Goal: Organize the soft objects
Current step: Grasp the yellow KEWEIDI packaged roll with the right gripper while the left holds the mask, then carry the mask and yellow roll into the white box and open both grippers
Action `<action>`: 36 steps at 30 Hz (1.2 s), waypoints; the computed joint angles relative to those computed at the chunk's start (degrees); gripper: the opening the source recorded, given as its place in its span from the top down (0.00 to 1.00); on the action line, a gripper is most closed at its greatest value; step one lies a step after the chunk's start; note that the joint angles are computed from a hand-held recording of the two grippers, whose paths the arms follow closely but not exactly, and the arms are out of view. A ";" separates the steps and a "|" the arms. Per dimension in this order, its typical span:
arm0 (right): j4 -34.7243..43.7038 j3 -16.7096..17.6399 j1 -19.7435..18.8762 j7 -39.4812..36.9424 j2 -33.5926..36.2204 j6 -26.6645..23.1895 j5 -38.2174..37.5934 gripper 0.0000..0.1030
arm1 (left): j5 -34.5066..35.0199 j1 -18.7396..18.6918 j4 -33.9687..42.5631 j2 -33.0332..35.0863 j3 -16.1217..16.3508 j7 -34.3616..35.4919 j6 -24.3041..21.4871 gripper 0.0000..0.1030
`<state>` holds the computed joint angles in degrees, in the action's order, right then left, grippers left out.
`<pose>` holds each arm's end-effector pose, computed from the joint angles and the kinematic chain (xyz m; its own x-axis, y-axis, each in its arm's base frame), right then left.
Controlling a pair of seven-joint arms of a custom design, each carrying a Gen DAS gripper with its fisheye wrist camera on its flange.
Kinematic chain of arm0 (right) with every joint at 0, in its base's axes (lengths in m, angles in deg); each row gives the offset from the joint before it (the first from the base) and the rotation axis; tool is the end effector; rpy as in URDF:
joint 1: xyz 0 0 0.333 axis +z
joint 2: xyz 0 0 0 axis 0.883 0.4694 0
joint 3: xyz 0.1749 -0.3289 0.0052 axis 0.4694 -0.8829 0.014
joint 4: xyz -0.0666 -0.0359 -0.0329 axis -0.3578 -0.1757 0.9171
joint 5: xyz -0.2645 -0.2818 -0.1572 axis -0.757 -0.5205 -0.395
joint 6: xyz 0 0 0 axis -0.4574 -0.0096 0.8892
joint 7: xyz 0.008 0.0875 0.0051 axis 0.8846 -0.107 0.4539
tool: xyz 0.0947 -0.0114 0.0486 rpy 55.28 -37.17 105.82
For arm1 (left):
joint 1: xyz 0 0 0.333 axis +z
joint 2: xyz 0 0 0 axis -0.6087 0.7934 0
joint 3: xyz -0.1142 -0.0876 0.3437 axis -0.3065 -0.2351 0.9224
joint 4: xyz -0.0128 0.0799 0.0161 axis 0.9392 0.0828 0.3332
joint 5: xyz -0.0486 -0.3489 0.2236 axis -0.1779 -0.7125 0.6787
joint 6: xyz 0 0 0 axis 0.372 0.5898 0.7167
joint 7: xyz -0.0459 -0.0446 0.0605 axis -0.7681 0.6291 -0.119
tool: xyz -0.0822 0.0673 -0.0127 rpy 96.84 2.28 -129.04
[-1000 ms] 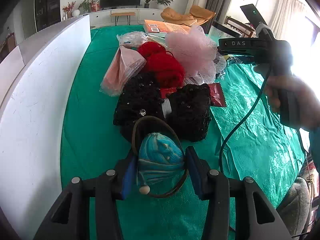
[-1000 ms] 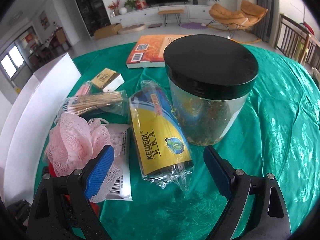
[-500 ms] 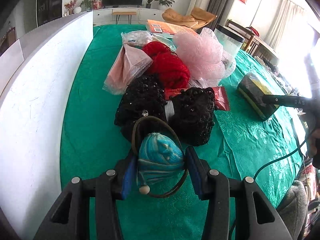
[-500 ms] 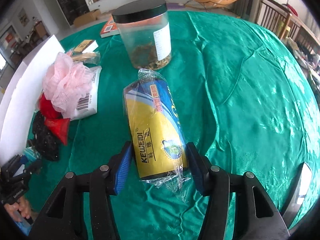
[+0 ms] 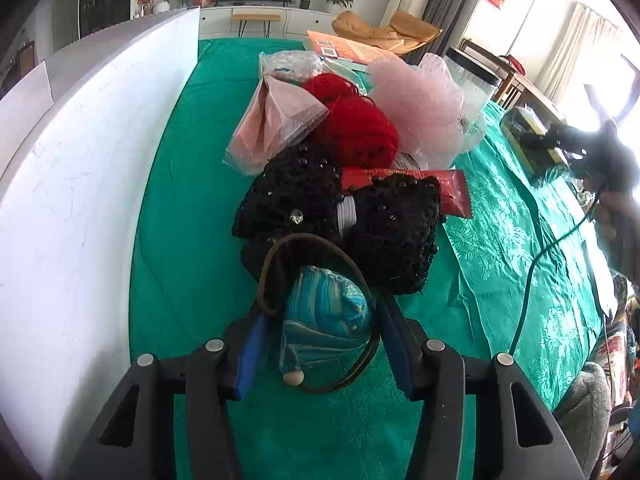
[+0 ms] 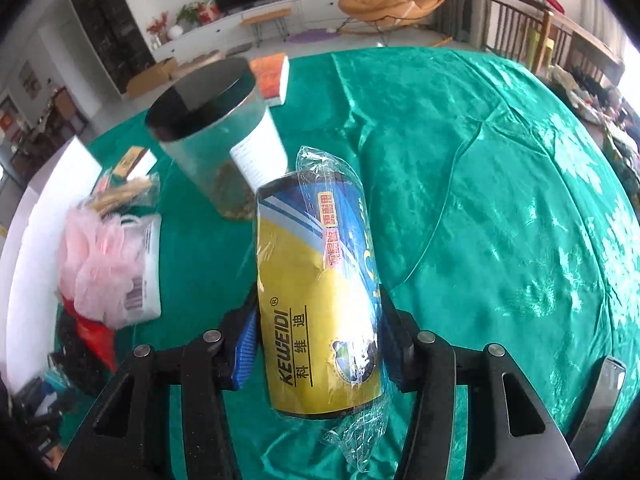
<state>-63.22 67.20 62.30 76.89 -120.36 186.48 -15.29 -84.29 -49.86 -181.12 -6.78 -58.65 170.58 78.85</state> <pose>0.4126 0.0090 0.5436 -0.3250 -0.9300 -0.1714 -0.7767 0.3659 -0.5127 0.4032 -0.0736 0.5082 -0.4261 -0.8758 0.2268 -0.8047 0.2523 -0.5375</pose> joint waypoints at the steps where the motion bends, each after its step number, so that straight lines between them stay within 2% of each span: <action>1: 0.75 0.18 -1.45 1.63 1.04 1.70 -0.37 0.47 | 1.19 0.56 -0.15 -0.16 -0.81 -0.65 0.28 0.36; 4: 5.27 0.84 -3.93 3.58 6.83 4.47 -3.09 0.47 | 2.49 0.61 -0.28 -0.33 -1.05 -1.70 -0.37 0.18; 6: 8.49 0.45 -3.51 2.69 11.01 4.62 -4.04 0.47 | 2.67 0.26 -0.28 -0.70 -0.60 -1.32 -1.31 0.18; 10: 11.63 -0.73 -2.04 1.61 15.61 1.75 -3.88 0.47 | 0.87 -0.63 -0.65 -1.20 0.73 0.37 -0.55 0.18; 12: 11.30 -1.07 -1.54 1.48 16.23 1.33 -3.86 0.47 | 1.07 -0.29 -0.34 -0.50 -0.19 -0.61 -0.17 0.18; 13: 10.89 -1.35 -1.37 1.41 16.30 1.96 -3.69 0.47 | 2.89 0.53 -0.22 -0.06 -1.69 -1.95 0.19 0.23; 14: 10.34 -1.35 -1.41 1.84 16.11 2.86 -3.88 0.47 | 6.17 2.00 -0.77 -0.14 -4.26 -4.02 2.18 0.31; 15: 10.20 -1.61 -1.26 1.97 16.10 3.36 -3.35 0.47 | 8.51 2.30 -1.63 -0.72 -5.31 -5.05 4.26 0.58; 19: 10.24 -2.85 -0.51 0.55 15.24 5.22 -0.19 0.48 | 4.42 -1.08 -0.65 -2.17 0.39 -3.72 1.03 0.58; 22: 10.84 -1.15 -2.46 2.83 12.98 6.71 -3.24 0.48 | 1.12 -2.11 0.79 -4.88 3.36 -1.41 -2.12 0.58; 25: 12.13 -0.31 -3.38 4.24 9.93 5.59 -5.08 0.48 | -1.99 -2.29 2.51 -7.72 5.48 1.03 -4.58 0.58; 31: 15.70 -0.09 1.61 -0.42 4.96 1.67 -1.45 0.48 | -8.85 -0.63 7.77 -6.80 9.17 3.40 -9.71 0.58; 34: 16.72 0.14 5.99 -2.34 3.53 1.22 3.13 0.48 | -9.72 2.86 9.91 -6.89 9.50 4.09 -9.51 0.58; 36: 17.22 0.38 9.76 -3.83 3.14 1.41 6.98 0.48 | -7.83 5.99 10.74 -7.23 9.14 4.25 -7.88 0.58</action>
<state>-46.00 67.59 72.06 73.06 -117.22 187.89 -8.31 -92.12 -43.88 -170.38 -14.01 -49.51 174.83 70.97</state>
